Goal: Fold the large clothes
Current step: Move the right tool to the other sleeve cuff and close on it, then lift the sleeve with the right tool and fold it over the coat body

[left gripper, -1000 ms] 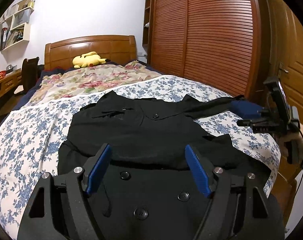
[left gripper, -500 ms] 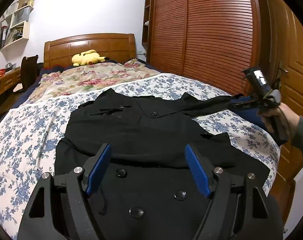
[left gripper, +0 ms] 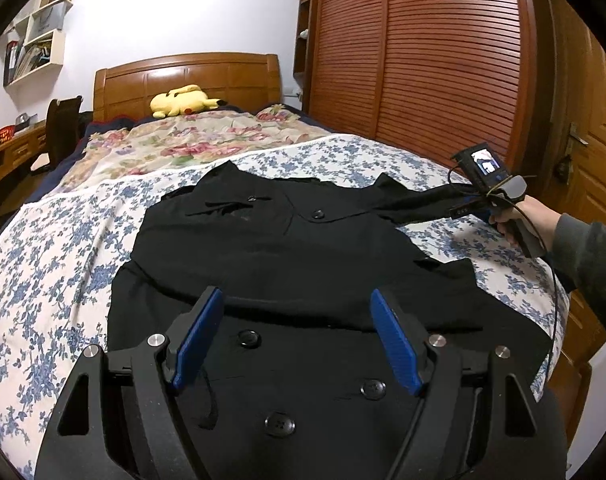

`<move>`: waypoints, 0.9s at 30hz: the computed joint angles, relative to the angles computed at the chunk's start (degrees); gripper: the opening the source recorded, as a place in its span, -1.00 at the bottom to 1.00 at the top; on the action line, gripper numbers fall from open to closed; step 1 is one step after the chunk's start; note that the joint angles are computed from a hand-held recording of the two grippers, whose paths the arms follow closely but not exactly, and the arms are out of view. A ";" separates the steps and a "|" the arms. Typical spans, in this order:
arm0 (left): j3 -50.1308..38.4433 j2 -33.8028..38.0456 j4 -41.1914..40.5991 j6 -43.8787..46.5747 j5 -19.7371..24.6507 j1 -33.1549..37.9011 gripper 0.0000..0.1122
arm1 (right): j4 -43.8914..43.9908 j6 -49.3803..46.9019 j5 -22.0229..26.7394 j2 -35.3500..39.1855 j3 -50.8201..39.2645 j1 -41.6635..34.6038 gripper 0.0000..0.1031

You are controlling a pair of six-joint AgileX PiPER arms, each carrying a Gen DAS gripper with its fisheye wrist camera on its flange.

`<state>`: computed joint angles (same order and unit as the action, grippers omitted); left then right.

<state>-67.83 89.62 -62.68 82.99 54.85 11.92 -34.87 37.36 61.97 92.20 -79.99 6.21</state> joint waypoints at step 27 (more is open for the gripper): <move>-1.24 1.56 1.41 -1.67 -2.03 -0.89 0.36 | -13.27 -0.22 -3.60 3.69 -8.63 6.05 -0.96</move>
<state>-69.07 91.18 -61.27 81.32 52.83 11.03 -48.13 37.14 58.37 95.89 -88.63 12.26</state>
